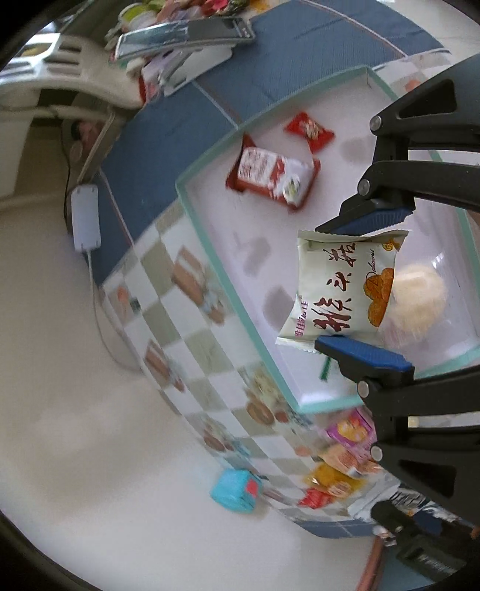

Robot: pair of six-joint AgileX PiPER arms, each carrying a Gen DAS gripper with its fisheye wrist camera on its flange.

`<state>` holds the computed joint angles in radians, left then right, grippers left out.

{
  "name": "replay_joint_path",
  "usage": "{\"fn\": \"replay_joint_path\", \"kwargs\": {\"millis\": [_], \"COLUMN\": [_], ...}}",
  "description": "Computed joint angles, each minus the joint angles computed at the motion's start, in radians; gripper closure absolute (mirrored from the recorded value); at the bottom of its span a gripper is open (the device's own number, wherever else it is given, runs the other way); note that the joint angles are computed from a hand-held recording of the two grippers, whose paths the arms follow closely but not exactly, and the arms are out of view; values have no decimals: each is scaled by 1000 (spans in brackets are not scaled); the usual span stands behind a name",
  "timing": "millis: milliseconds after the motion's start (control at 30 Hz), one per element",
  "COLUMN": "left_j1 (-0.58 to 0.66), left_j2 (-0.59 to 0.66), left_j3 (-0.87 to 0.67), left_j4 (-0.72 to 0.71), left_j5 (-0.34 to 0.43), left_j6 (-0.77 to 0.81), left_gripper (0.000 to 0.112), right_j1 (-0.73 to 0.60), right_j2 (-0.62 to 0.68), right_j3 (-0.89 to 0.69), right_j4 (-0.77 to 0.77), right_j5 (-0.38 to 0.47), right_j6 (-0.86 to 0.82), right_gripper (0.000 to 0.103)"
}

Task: Organize snacks
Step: 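Carry both packets over the tray and open both grippers to release them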

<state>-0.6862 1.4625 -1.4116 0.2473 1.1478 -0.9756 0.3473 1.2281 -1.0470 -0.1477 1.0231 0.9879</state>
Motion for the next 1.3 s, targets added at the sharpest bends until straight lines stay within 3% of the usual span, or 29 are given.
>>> {"fn": "replay_joint_path", "kwargs": {"millis": [467, 767, 933, 1000, 1067, 1267, 1300], "left_j1": [-150, -157, -157, -144, -130, -78, -67], "left_j2": [216, 261, 259, 251, 248, 243, 244], "left_j3": [-168, -173, -173, -163, -158, -133, -129], "left_j4": [22, -30, -16, -27, -24, -32, -39], "left_j5": [-35, -129, -124, -123, -101, -36, -24], "left_j6": [60, 135, 128, 125, 106, 60, 54], "left_gripper": [59, 59, 58, 53, 46, 43, 36], "right_j1": [-171, -203, -199, -192, -190, -179, -179], "right_j2": [-35, -29, -25, -20, -14, -3, -2], "right_j3": [71, 85, 81, 75, 71, 67, 67], "right_j4": [47, 49, 44, 40, 37, 20, 21], "right_j5": [-7, -4, 9, 18, 25, 30, 30], "right_j6": [-49, -58, -56, -54, -53, -36, -36], "right_gripper": [46, 45, 45, 45, 38, 15, 14]}}
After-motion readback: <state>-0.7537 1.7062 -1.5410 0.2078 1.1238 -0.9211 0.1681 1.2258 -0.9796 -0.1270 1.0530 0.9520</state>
